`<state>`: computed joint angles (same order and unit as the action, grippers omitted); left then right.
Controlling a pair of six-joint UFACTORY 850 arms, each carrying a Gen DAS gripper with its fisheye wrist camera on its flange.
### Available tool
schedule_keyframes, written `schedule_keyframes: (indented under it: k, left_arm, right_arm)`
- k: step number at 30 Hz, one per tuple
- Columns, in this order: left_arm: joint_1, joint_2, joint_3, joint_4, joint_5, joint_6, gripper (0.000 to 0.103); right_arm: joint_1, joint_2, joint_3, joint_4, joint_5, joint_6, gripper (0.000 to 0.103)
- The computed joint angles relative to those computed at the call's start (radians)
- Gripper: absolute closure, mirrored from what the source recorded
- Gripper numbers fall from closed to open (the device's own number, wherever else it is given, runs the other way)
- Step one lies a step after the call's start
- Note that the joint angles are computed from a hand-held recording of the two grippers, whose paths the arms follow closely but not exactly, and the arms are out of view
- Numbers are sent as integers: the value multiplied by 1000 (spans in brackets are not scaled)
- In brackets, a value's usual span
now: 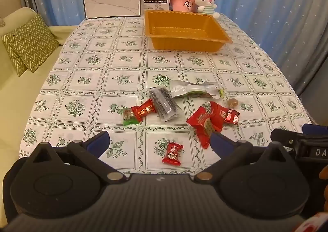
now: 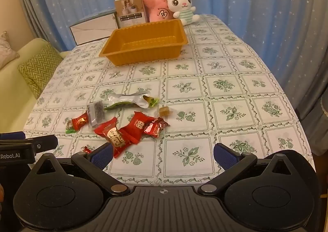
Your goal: Organize snacks
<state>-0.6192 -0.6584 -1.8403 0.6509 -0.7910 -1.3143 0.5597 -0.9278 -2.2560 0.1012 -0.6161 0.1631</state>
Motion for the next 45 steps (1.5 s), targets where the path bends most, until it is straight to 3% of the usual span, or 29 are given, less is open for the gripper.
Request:
schedule_keyframes:
  k: [4, 6, 7, 9, 45]
  left_arm:
    - [20, 29, 45, -18, 43, 2, 0]
    - [-9, -23, -35, 18, -44, 14, 0]
    - [-9, -28, -45, 10, -53, 16, 0]
    - [-6, -10, -12, 16, -25, -5, 0]
    - [-13, -11, -13, 43, -18, -30, 0]
  right_arm:
    - [-1, -3, -6, 0, -9, -6, 0]
    - [-2, -4, -6, 0, -11, -8, 0]
    - [-2, -4, -7, 2, -12, -11, 0]
    - [-2, -5, -7, 0, -14, -13, 0]
    - [-1, -3, -12, -21, -19, 14, 0]
